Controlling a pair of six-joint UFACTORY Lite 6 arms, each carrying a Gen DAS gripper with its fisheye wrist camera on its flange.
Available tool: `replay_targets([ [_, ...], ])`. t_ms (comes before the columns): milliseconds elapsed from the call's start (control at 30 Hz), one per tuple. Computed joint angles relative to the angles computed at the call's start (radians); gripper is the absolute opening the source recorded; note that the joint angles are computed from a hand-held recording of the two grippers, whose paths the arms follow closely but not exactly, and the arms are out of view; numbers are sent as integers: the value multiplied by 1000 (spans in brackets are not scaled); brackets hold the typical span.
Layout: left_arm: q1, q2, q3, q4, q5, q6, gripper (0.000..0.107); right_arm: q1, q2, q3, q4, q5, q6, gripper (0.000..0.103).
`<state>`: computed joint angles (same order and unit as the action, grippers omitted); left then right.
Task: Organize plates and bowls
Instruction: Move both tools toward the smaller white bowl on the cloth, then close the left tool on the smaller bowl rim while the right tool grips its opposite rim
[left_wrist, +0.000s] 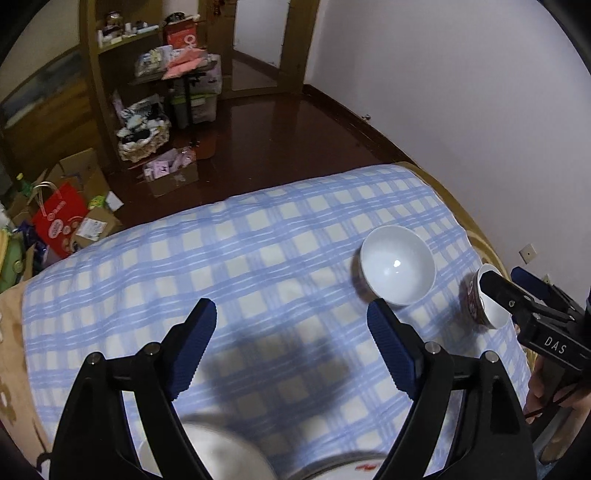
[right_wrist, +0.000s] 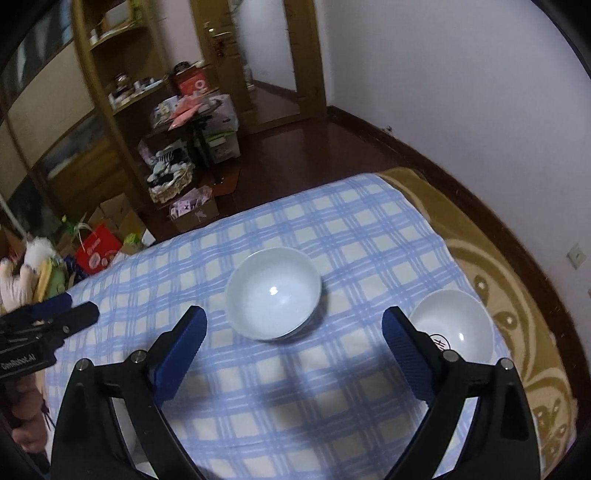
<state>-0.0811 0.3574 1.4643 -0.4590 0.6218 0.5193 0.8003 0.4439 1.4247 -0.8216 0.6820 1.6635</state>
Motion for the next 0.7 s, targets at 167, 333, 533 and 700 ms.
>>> replay_targets([
  [167, -49, 158, 144, -2, -21, -21, 83, -59, -3, -93, -119, -79, 126, 99],
  [333, -98, 338, 341, -10, 15, -55, 82, -113, 44, -126, -210, -173, 248, 75],
  [533, -157, 501, 504, 46, 33, -128, 82, -160, 64, -160, -298, -255, 346, 74],
  [700, -203, 550, 505, 125, -20, -187, 82, -187, 109, -158, -343, -314, 400, 74],
])
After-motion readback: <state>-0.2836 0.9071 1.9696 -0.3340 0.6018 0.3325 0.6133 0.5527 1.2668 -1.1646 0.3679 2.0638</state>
